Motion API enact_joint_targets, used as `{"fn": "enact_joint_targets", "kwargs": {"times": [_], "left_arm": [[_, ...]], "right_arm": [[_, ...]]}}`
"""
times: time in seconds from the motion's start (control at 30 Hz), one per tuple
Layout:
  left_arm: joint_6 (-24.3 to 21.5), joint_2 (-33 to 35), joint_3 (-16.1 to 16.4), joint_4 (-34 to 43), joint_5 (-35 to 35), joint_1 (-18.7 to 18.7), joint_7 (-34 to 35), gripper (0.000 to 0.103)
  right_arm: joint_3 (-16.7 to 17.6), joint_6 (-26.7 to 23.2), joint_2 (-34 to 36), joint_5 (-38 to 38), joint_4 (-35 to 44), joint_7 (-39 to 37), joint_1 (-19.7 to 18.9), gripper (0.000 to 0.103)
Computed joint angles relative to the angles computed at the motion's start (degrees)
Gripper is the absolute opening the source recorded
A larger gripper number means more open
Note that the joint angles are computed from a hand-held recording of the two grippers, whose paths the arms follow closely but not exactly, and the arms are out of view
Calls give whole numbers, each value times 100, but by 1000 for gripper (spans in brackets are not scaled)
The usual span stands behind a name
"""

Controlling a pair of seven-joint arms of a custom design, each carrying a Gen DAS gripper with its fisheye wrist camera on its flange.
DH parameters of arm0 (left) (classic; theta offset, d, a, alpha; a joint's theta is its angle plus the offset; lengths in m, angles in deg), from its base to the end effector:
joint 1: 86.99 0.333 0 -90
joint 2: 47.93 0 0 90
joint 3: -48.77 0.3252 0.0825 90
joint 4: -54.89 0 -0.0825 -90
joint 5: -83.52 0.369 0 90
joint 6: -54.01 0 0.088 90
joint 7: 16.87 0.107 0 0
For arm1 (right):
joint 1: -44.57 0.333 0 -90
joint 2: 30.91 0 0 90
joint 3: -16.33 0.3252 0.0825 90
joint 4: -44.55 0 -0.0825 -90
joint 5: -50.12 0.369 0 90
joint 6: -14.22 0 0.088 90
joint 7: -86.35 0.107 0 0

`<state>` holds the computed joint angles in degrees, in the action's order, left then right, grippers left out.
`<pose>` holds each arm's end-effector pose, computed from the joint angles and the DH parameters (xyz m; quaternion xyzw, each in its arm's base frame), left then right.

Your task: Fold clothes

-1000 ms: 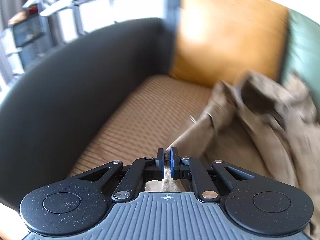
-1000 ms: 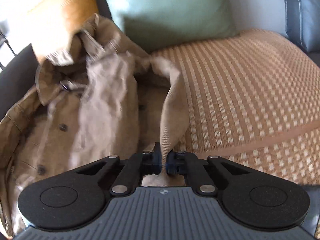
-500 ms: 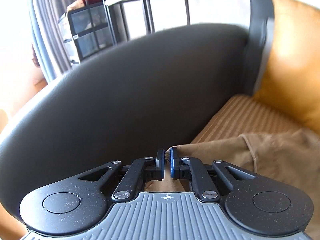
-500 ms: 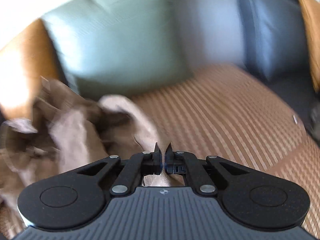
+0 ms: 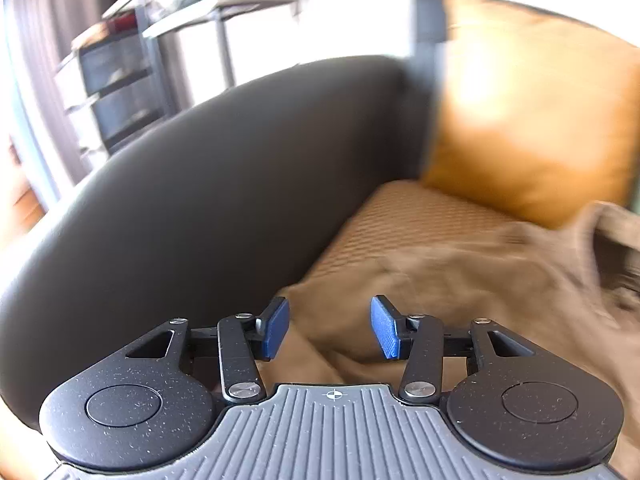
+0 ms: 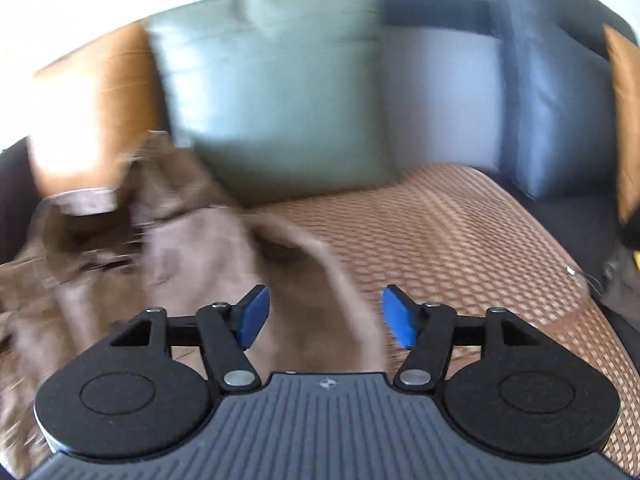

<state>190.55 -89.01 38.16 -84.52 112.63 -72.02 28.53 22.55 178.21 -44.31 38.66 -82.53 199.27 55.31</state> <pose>0.3647 0.0130 0.6274 -0.8059 0.4247 -0.1515 0.3838 0.4874 0.1653 0.5932 -0.6614 0.6157 -0.2487 0.3487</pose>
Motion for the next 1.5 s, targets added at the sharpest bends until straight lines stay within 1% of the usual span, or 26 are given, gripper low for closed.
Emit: {"fn": "enact_joint_targets", "kwargs": {"times": [0.07, 0.1, 0.2, 0.27, 0.37, 0.5, 0.57, 0.67, 0.77, 0.87, 0.93, 0.97, 1.0, 1.03, 1.07, 1.13, 1.2, 1.27, 1.37, 1.5], "left_arm": [[-59, -249, 74, -91, -281, -418, 354, 73], [-97, -349, 54, -152, -417, -607, 499, 74], [-140, -472, -41, -284, -726, -1077, 931, 74], [-61, -307, -217, -261, -853, -1249, 1031, 74], [52, 167, -562, -22, -836, -1241, 816, 74], [273, 1085, -750, 596, -658, -1006, 130, 74], [266, 1594, -807, 1000, -404, -891, -228, 74], [95, 2436, -932, 1678, 204, -725, -773, 76], [-157, 3251, -886, 2331, 650, -746, -1037, 76], [-466, 3891, -719, 2853, 913, -883, -1145, 76], [-383, 4123, -535, 2995, 873, -971, -1157, 73], [-274, 4205, -440, 3028, 810, -1012, -1112, 69], [-134, 4273, -350, 3048, 731, -1055, -988, 43], [-22, 4337, -270, 3075, 649, -1103, -815, 28], [61, 4382, -196, 3103, 601, -1157, -691, 1], [165, 4420, -45, 3148, 751, -1290, -738, 0], [311, 4375, 131, 3192, 1118, -1422, -1025, 0], [365, 4368, 301, 3385, 1531, -1534, -1346, 0], [64, 4653, 474, 4159, 2189, -1653, -1500, 0], [-453, 5250, 738, 5390, 2731, -1833, -1520, 0]], "right_arm": [[-406, -60, -129, 859, -107, -992, 592, 69], [-501, -129, -192, 1157, -172, -1342, 763, 69], [-493, -412, -340, 1623, -328, -1908, 970, 70], [-414, -567, -403, 1794, -407, -2085, 1022, 70], [-270, -737, -563, 1978, -545, -2107, 1074, 70], [-298, -755, -608, 2232, -595, -2347, 1192, 70], [-310, -729, -564, 2278, -576, -2444, 1182, 71], [-364, -656, -355, 2426, -469, -2559, 1176, 71], [-472, -589, -50, 2722, -274, -2789, 1190, 71], [-433, -471, 370, 2831, 55, -2926, 1113, 71], [-380, -375, 682, 2810, 326, -2985, 1030, 71], [-332, -343, 841, 2728, 478, -2934, 978, 71], [-291, -304, 989, 2640, 619, -2852, 927, 71], [-257, -275, 1134, 2545, 763, -2756, 883, 71], [-227, -276, 1261, 2466, 903, -2641, 848, 71], [-184, -235, 1454, 2469, 1112, -2589, 799, 71], [-144, -152, 1577, 2514, 1235, -2641, 761, 71], [-112, -141, 1672, 2548, 1351, -2736, 724, 71], [-83, -202, 1787, 2530, 1521, -2842, 684, 71], [-48, -229, 1827, 2509, 1611, -2933, 657, 71]]}}
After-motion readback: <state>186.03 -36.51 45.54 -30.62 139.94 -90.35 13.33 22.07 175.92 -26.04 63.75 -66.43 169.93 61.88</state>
